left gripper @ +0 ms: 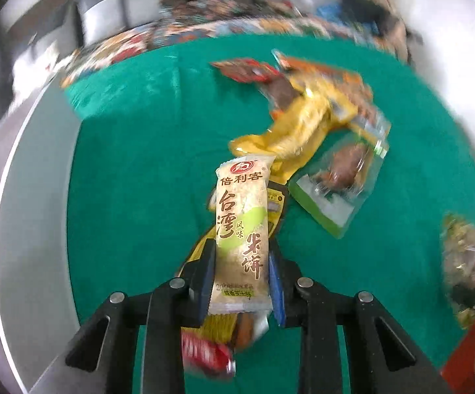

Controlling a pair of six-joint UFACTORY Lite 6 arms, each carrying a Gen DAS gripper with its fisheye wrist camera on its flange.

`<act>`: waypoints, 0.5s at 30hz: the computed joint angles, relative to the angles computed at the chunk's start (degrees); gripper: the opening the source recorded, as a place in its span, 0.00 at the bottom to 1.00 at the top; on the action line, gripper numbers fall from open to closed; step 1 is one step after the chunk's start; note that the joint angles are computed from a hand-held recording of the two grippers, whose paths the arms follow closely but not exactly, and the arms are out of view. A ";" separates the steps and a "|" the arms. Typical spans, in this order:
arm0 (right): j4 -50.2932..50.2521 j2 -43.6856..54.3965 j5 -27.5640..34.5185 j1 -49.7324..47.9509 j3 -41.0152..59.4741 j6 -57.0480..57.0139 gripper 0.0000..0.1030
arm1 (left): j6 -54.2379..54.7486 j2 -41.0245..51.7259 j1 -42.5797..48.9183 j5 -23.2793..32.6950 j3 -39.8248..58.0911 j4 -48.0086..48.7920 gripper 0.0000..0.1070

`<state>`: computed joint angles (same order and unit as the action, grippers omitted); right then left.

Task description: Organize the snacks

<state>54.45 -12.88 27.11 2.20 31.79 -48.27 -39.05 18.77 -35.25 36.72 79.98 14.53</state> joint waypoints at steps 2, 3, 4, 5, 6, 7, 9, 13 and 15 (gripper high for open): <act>7.04 -0.78 5.94 -5.02 -0.85 -5.96 0.62 | 0.16 -9.67 1.30 -3.43 -8.68 -4.83 0.27; 7.04 -1.14 6.25 -5.40 -0.95 -5.66 0.62 | 0.21 -13.88 1.54 -3.80 -11.65 -6.50 0.27; 5.26 -1.97 5.35 -4.20 -0.89 -3.45 0.62 | 0.03 -19.34 1.87 -3.65 -14.76 -8.01 0.27; 3.67 -3.08 4.28 -2.23 -0.77 -0.64 0.62 | 0.79 -24.59 2.51 -2.90 -17.00 -9.73 0.27; 1.82 -3.42 4.06 0.01 0.25 2.18 0.62 | 1.84 -28.56 3.50 -2.02 -18.13 -11.06 0.27; 0.49 -3.35 4.60 1.77 1.57 3.92 0.62 | 1.64 -32.88 4.17 -0.29 -18.94 -11.05 0.27; -2.26 -2.66 4.24 9.25 6.51 10.33 0.62 | 3.85 -41.47 8.62 5.46 -19.51 -11.74 0.27; -10.61 6.05 2.99 26.19 24.53 24.84 0.62 | 18.88 -53.30 29.94 17.53 -20.00 -16.72 0.27; -12.76 13.78 1.53 34.75 36.51 29.04 0.62 | 24.68 -56.47 41.92 20.02 -21.82 -17.40 0.27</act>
<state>41.69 0.90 28.65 36.95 68.30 -19.23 -14.37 -37.70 6.67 56.74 58.16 -2.87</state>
